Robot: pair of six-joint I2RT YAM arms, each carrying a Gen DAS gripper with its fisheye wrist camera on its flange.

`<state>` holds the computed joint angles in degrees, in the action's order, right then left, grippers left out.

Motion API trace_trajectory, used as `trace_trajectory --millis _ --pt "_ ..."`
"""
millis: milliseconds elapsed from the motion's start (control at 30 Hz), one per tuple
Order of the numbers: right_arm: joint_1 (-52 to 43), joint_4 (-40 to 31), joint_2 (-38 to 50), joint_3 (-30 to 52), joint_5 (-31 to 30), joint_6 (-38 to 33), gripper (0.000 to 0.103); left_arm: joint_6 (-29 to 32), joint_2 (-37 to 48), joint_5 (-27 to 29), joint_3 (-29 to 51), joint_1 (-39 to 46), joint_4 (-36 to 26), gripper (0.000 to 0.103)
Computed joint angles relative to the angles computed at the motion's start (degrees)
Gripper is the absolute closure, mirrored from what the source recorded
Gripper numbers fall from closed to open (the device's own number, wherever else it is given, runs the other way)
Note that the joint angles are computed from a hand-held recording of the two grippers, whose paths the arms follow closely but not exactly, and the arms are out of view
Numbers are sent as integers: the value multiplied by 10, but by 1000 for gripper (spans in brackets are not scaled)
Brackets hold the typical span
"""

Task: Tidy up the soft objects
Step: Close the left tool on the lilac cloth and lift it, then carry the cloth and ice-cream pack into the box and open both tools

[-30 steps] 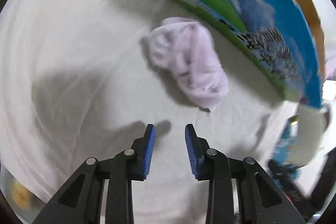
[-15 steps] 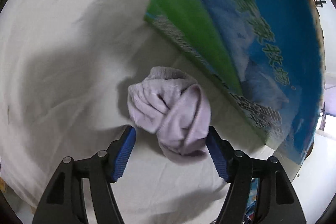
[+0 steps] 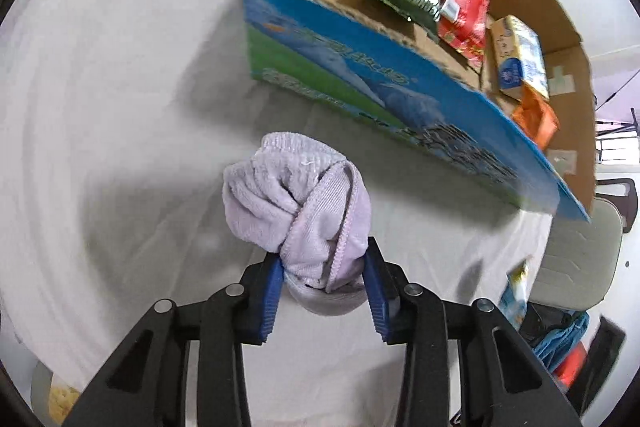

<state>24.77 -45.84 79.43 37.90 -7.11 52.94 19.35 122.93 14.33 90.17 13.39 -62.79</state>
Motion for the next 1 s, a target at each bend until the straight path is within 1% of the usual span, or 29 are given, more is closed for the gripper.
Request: trace_trajectory --millis 33,100,133,167,233,267,333,400,500,600,700,833,1000 --pt "1 0 -5 -2 -4 -2 71 1 -32 6 -32 -7 -2 68" --pt "8 -3 -15 -7 -10 -2 71 43 -63 6 -36 15 -42 68" --pt "11 -5 -17 -7 -14 -6 71 52 -81 5 -50 14 -48 68" --pt "15 -5 -19 -11 -16 -6 71 66 -102 -5 -73 13 -49 68" --pt "29 2 -15 -17 -20 -1 71 72 -138 -26 -133 -3 -34 68" --pt "34 7 -9 -20 -21 -1 71 89 -141 -39 -141 3 -38 68" --pt "47 16 6 -23 -25 6 72 104 -152 -70 -185 -1 -13 68" --pt "50 28 20 -27 -31 6 71 100 -154 -94 -233 -18 28 68" --pt "56 41 46 -26 -28 7 71 94 -131 -129 -287 -40 88 68" --pt "52 56 79 -14 -27 3 71 74 -112 -152 -328 -73 150 67" --pt "57 58 94 -6 -25 6 71 57 -102 -160 -344 -102 179 65" --pt "64 69 137 8 -28 -3 71 16 -82 -178 -357 -153 220 65" --pt "66 92 207 36 -39 -1 71 8 -73 -172 -357 -160 236 65"
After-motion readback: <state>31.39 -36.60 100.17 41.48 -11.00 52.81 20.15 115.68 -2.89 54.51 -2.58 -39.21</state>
